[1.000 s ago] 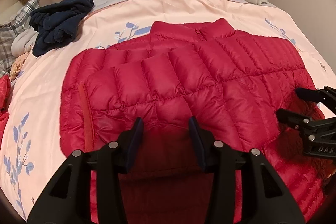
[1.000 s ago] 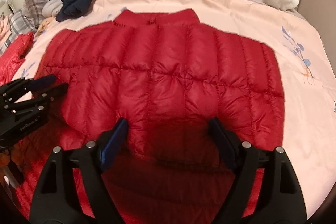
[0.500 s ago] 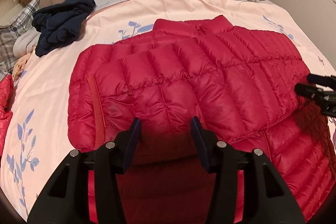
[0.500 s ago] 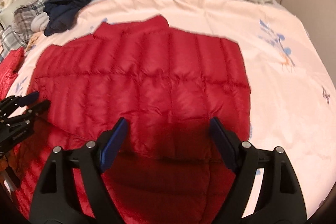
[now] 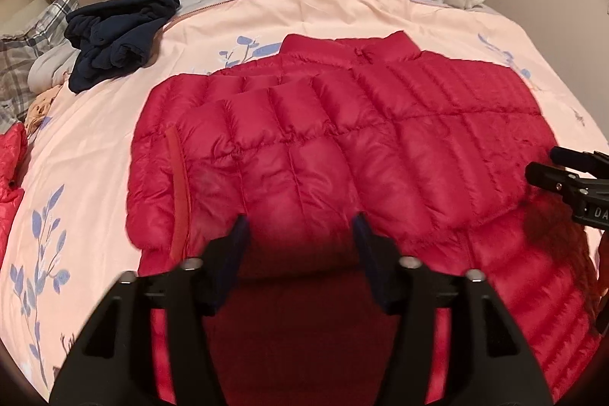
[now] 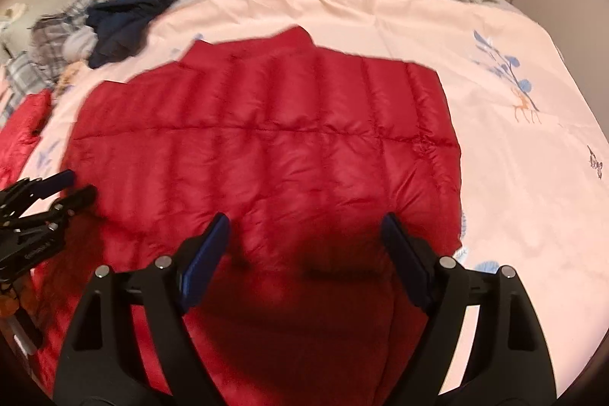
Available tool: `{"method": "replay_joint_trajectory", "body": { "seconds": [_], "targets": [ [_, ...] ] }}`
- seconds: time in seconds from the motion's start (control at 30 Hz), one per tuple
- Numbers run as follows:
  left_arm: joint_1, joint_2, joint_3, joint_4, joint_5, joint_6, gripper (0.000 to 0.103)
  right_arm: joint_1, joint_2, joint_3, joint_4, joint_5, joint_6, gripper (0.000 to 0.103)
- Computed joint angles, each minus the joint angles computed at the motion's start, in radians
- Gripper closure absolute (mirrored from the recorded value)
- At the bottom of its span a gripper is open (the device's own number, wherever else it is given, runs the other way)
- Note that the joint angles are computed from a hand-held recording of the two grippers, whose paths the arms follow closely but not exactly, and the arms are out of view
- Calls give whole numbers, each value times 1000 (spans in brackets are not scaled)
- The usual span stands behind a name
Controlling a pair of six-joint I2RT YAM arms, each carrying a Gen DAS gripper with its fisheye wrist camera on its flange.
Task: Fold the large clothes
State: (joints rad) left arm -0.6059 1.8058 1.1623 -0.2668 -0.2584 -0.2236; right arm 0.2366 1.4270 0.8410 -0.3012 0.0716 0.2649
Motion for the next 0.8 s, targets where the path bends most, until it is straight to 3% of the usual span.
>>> {"method": "replay_joint_trajectory", "body": {
  "seconds": [0.07, 0.3, 0.47, 0.8],
  "targets": [
    [-20, -68, -63, 14, -24, -7, 29, 37, -85, -43, -13, 17, 3, 20],
    [-82, -284, -263, -7, -22, -52, 28, 211, -336, -174, -99, 64, 83, 17],
    [-184, -442, -417, -43, -134, -101, 29, 403, -471, -244, -178, 153, 205, 17],
    [-323, -593, -612, -140, -200, -265, 29, 812, -515, -340, -351, 390, 548, 19]
  ]
}}
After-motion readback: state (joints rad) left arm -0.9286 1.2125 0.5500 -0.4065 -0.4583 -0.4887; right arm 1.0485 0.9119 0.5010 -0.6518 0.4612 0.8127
